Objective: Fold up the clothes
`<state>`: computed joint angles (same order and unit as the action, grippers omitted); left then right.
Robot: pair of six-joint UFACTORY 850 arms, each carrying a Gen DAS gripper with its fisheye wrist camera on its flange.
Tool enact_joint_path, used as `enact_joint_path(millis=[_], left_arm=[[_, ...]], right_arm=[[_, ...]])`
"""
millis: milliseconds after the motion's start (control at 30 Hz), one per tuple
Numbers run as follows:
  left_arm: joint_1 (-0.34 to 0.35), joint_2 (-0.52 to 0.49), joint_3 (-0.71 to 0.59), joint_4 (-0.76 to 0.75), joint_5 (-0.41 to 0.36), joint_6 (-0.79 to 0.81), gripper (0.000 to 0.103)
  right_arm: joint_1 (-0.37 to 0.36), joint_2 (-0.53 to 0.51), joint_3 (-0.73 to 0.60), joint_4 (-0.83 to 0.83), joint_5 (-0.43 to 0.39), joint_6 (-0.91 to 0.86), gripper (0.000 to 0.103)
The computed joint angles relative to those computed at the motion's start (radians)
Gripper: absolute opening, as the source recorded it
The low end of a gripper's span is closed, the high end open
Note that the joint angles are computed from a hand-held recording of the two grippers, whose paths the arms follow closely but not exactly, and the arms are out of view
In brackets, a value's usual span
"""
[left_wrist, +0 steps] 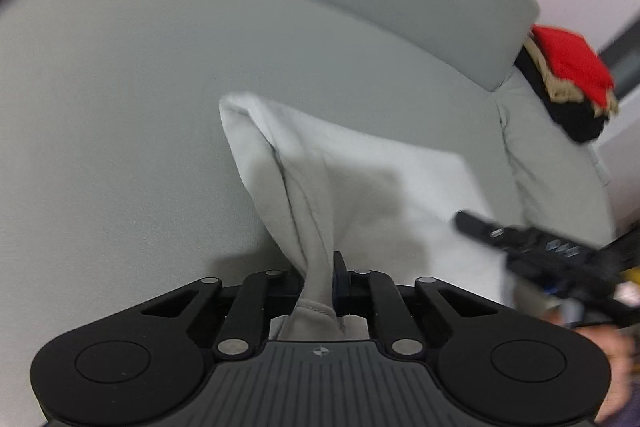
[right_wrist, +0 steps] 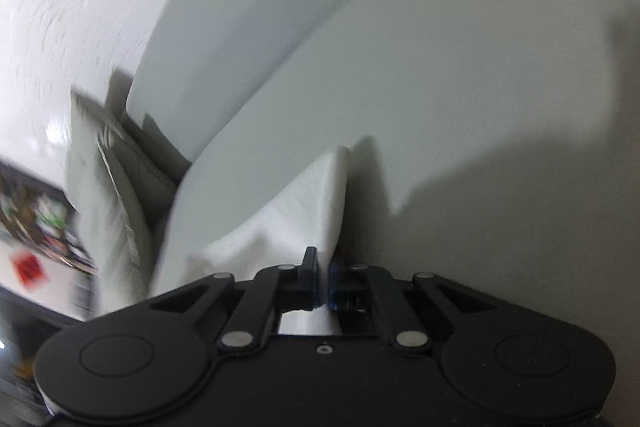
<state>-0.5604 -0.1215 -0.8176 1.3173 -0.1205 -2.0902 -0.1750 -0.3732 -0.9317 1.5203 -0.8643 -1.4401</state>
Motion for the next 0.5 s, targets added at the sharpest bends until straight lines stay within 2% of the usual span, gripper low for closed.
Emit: enact_joint_path(millis=[167,300,367,500], left_arm=[[-0.2,0.076,-0.002,0.199,-0.334,-0.135,0.007],[-0.38,0.101,-0.033,0.32,-0.577,-0.202,0.007],[-0.448,0.089,-0.061,0.386,-0.65,-0.262,0.007],[-0.513,-0.011,-0.179,0.489,-0.666,-0.341,0.007]], right_arm=[[-0.048,0.228,0.151,0.109,-0.019,-0.218,0.004],[-0.184,0.408,0.25,0.113,-0.109,-0.291,0.004],[-0.286,0.477,0.282,0.112,-0.181,-0.315,0.004],[-0.508,0.556,0.304,0.107,-0.306,-0.358,0.004]])
